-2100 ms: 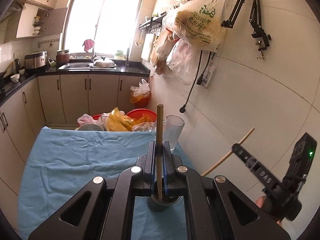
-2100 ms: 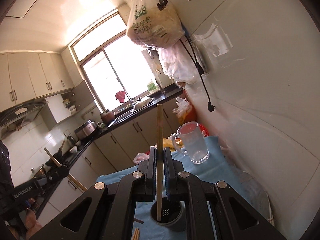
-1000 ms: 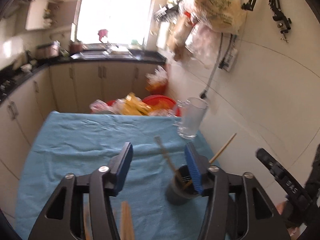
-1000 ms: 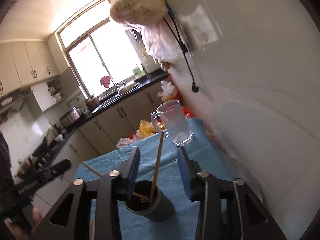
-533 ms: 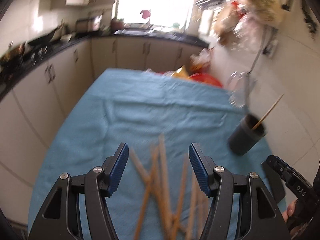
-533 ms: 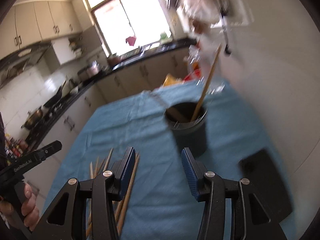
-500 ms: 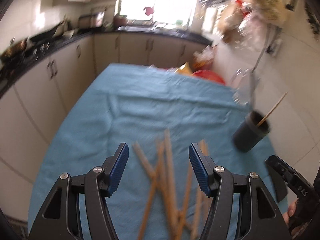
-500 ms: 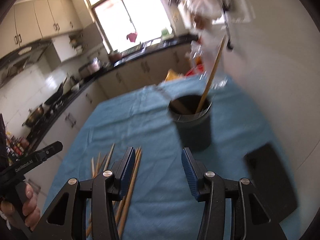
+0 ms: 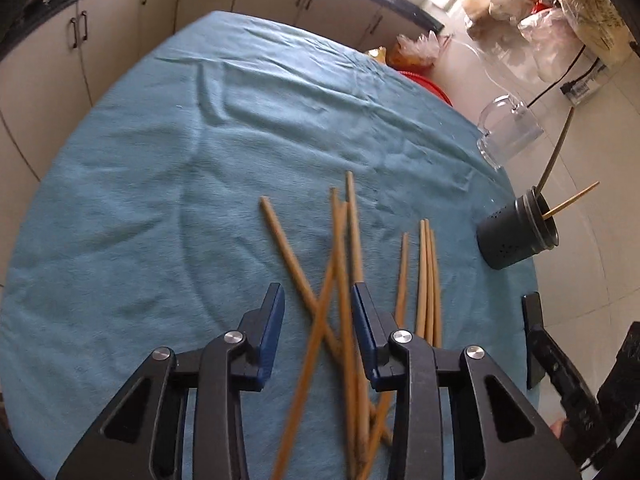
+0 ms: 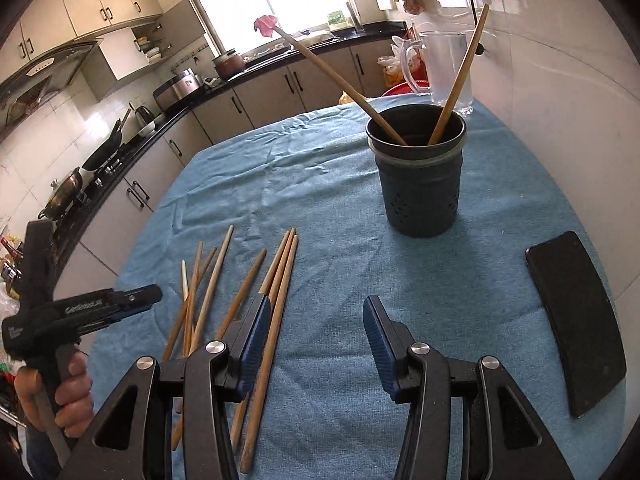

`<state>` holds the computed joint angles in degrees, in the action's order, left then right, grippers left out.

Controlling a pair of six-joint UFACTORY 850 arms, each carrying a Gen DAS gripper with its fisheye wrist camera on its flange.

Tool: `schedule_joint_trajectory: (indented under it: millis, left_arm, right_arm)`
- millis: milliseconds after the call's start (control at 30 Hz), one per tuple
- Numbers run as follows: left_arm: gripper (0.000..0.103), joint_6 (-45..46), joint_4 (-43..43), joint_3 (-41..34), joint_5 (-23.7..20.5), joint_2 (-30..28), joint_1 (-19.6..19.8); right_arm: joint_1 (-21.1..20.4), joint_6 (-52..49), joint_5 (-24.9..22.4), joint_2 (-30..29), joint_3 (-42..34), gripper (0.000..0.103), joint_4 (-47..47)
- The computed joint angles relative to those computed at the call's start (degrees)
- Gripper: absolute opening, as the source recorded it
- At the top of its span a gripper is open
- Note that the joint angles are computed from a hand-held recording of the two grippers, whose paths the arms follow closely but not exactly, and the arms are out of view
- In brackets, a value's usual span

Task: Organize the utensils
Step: 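Grasp another chopstick with the left gripper while the right gripper grasps one too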

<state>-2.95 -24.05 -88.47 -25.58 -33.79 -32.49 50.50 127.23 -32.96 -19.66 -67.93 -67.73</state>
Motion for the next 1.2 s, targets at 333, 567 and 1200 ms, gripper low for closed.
schedule_joint_trajectory:
  millis: [333,567,1200]
  left_arm:
    - [0.011,-9.5,12.5,-7.7,-4.6,-5.5,-2.9]
    - [0.009,-14.4,18.3,-9.7,-5.8,-7.5,-3.0]
    - [0.007,4.1,-4.9,5.8,3.3,2.7,3.8]
  right_arm:
    - [-0.5,1.7,0.7,0.8,1.6,0.052,-0.5]
    - [-0.8,2.7,1.9,1.1,2.3,0.052,-1.2]
    - [-5.1,-19.9,9.6,-5.7,-6.8,0.048,18.4]
